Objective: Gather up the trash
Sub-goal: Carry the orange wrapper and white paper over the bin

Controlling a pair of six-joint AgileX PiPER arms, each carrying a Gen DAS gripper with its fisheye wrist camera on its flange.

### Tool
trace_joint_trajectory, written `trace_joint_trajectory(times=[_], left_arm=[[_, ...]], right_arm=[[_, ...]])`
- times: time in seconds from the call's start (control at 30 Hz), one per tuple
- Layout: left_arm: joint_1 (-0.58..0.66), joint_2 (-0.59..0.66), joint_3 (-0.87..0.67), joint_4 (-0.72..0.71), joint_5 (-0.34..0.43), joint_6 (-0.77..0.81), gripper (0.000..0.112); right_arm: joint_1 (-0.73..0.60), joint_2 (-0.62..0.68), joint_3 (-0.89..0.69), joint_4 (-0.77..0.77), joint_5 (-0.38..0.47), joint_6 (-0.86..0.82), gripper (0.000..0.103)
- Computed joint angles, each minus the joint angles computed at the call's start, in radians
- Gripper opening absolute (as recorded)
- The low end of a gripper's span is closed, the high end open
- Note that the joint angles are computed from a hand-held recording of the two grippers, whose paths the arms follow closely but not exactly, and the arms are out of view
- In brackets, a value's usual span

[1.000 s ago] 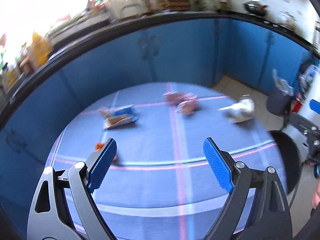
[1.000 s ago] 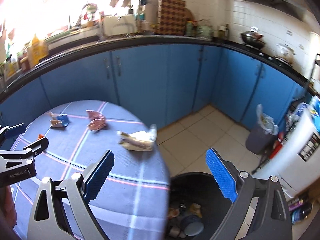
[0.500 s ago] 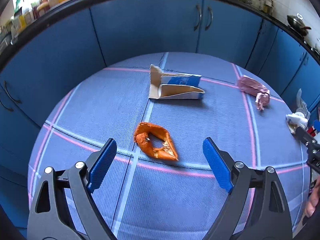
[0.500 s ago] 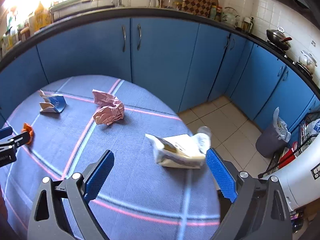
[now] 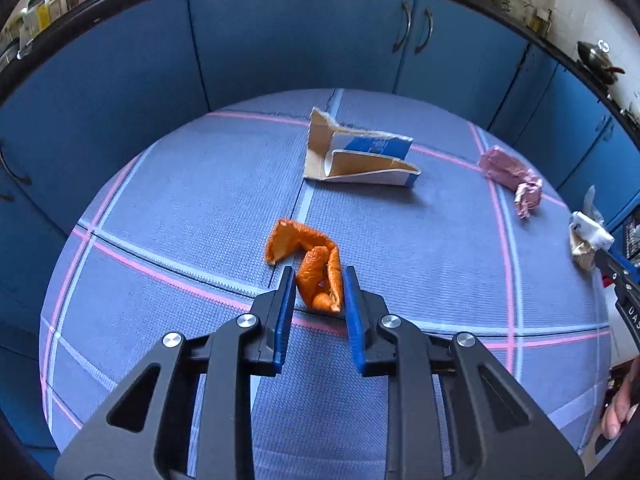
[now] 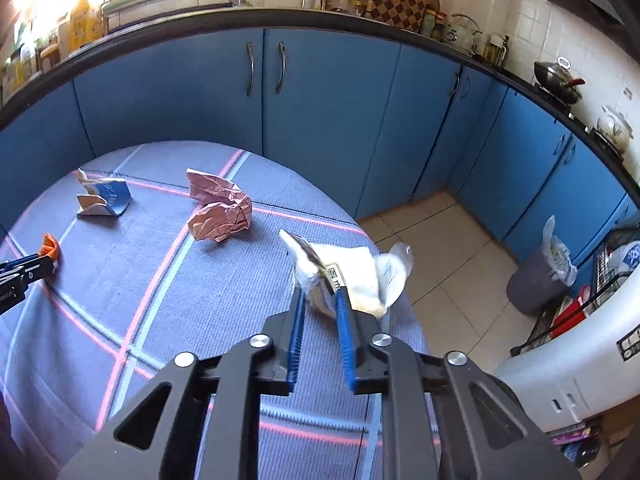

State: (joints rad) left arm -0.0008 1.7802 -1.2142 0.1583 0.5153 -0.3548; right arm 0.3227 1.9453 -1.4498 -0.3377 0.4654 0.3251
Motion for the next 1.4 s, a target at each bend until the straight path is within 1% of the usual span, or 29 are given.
trace_joint_trajectory(times=[0.17, 0.27, 0.53, 0.73, 0.83, 1.13, 1.27, 1.4], left_arm=[[-0.018, -0.076, 0.034, 0.012, 0.005, -0.01, 0.024], [-0.036, -0.123, 0.052, 0.017, 0.012, -0.018, 0.024], [-0.119, -0.286, 0.095, 0.105, 0.037, -0.103, 0.022], [-0.184, -0.383, 0.119, 0.176, 0.073, -0.175, 0.021], [-0.229, -0.425, 0.121, 0.203, 0.105, -0.207, 0.021], [-0.397, -0.464, 0.079, 0.334, 0.184, -0.338, 0.021], [-0.459, -0.462, 0.046, 0.381, 0.218, -0.377, 0.021], [-0.517, -0.454, 0.018, 0.418, 0.246, -0.406, 0.021]], right_arm=[[-0.017, -0.092, 0.078, 0.043, -0.027, -0.033, 0.012], [-0.028, -0.169, 0.14, 0.056, -0.044, -0.046, 0.012], [-0.052, -0.356, 0.272, 0.064, -0.063, -0.061, 0.012], [-0.072, -0.488, 0.35, 0.094, -0.061, -0.095, 0.012], [-0.085, -0.542, 0.378, 0.123, -0.06, -0.125, 0.012], [-0.122, -0.686, 0.443, 0.138, -0.045, -0.162, 0.012], [-0.162, -0.734, 0.458, 0.191, -0.039, -0.231, 0.012], [-0.208, -0.768, 0.465, 0.28, -0.037, -0.326, 0.012]])
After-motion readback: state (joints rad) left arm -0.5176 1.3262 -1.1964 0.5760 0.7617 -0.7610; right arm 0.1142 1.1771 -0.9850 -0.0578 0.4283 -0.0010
